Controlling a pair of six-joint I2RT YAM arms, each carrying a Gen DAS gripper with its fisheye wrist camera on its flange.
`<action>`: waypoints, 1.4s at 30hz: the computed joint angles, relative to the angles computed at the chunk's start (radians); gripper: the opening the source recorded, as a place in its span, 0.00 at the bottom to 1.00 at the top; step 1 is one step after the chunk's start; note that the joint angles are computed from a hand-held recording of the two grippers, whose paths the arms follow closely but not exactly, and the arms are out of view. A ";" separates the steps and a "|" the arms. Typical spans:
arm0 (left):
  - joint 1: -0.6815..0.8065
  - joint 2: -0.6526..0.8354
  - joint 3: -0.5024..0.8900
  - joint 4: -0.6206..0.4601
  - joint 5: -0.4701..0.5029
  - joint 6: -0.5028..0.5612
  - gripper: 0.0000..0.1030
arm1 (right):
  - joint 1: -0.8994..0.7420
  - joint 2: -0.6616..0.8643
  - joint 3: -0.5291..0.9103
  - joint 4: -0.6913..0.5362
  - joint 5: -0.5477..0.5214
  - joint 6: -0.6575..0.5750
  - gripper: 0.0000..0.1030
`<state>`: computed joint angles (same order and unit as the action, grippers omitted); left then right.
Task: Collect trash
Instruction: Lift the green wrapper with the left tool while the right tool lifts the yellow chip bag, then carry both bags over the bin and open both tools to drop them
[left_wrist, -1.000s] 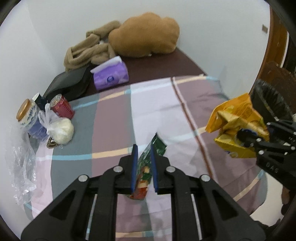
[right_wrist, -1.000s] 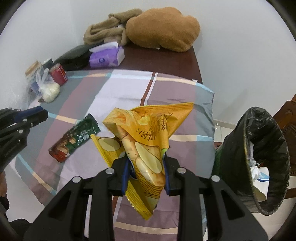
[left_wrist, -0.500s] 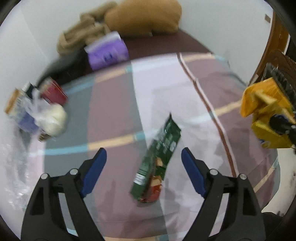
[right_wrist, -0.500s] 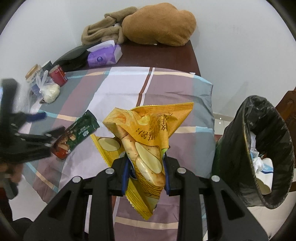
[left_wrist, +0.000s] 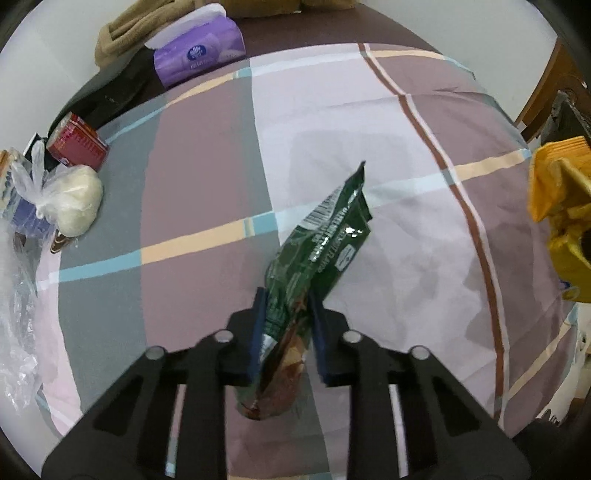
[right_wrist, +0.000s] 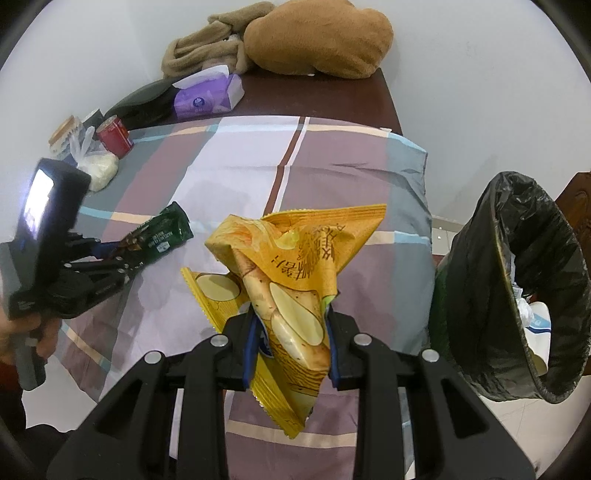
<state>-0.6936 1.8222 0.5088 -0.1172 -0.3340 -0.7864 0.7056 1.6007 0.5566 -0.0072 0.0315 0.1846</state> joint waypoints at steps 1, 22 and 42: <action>-0.013 -0.018 -0.001 -0.016 -0.012 -0.009 0.23 | -0.001 0.000 -0.001 0.002 -0.002 -0.002 0.29; -0.278 -0.314 0.168 -0.370 -0.230 -0.116 0.23 | -0.048 -0.204 -0.051 -0.049 -0.011 -0.009 0.29; -0.306 0.111 0.866 -0.347 -0.096 0.215 0.23 | -1.025 -0.586 -0.057 -0.289 -0.380 -0.384 0.29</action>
